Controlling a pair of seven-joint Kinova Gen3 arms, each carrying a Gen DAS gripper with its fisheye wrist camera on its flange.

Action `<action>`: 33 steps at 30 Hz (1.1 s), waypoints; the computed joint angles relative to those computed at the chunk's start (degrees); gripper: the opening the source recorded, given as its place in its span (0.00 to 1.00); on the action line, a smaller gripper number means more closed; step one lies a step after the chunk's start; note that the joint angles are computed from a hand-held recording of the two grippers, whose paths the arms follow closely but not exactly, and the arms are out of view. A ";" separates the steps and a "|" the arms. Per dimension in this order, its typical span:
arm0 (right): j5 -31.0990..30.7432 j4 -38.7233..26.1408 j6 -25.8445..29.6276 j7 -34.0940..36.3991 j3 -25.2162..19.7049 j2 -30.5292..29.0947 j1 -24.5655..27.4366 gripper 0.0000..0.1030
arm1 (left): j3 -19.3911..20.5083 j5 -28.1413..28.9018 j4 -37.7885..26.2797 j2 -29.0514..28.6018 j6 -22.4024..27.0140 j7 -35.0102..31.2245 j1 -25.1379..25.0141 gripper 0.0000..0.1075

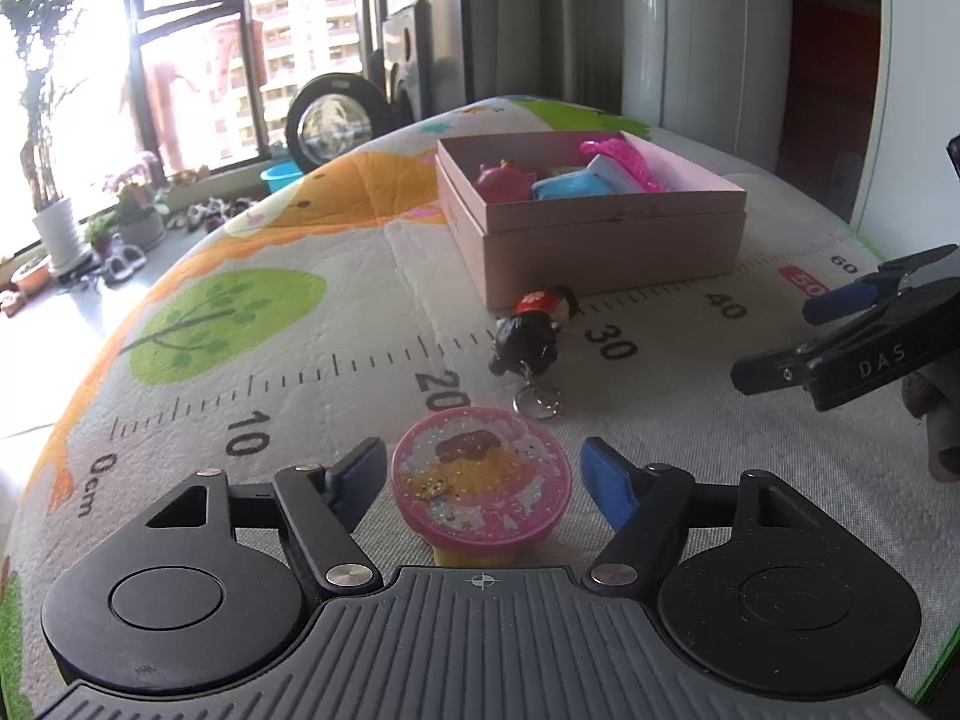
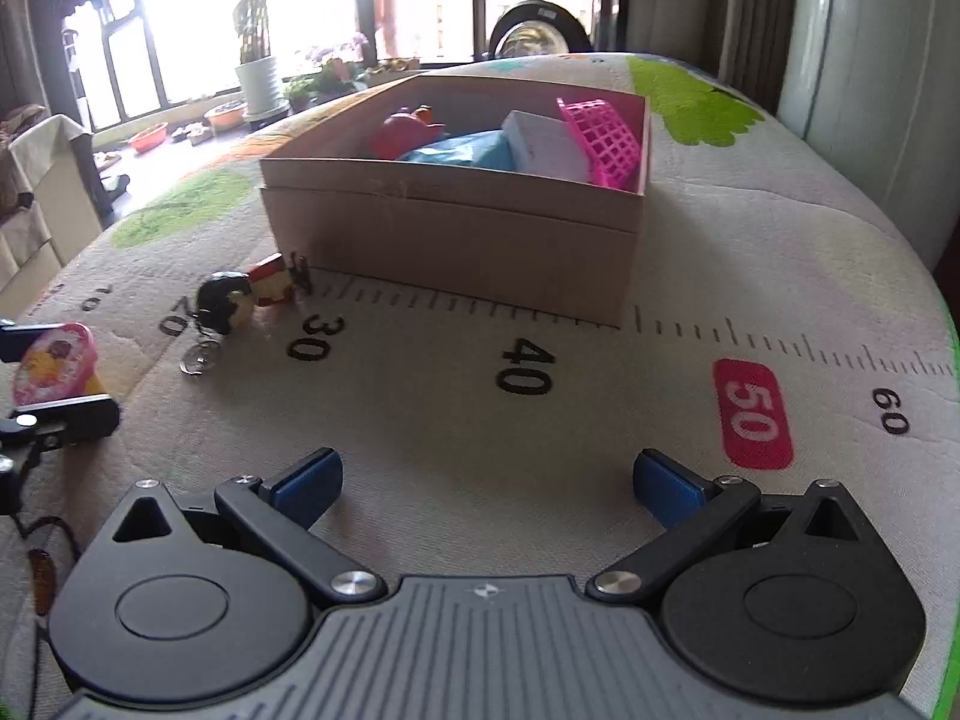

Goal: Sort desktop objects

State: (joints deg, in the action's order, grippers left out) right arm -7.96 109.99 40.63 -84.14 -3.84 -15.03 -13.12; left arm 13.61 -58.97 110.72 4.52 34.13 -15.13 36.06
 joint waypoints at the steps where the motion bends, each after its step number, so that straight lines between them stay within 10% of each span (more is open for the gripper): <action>1: -0.78 -0.56 -0.71 1.09 0.10 -0.10 -0.96 1.00 | -0.17 -1.16 0.62 -0.40 0.10 1.32 0.13 0.74; 10: 4.24 -9.70 -1.86 1.84 -6.53 10.26 -6.29 1.00 | 0.58 -0.89 3.57 -2.99 -0.69 3.80 -3.40 0.82; 14: 1.21 -14.63 2.80 1.72 -5.12 15.65 -7.05 0.75 | 1.09 -0.10 4.31 -3.78 -2.60 3.16 -4.71 0.83; 21: -3.06 -10.99 3.17 7.32 -3.34 8.44 -5.86 0.67 | 3.61 -4.93 6.38 -5.07 -6.95 5.74 -6.53 0.86; 33: -6.17 -6.60 9.72 14.79 3.96 -5.33 -2.54 0.67 | 1.69 -5.23 1.00 -3.59 -0.13 3.83 -2.48 0.57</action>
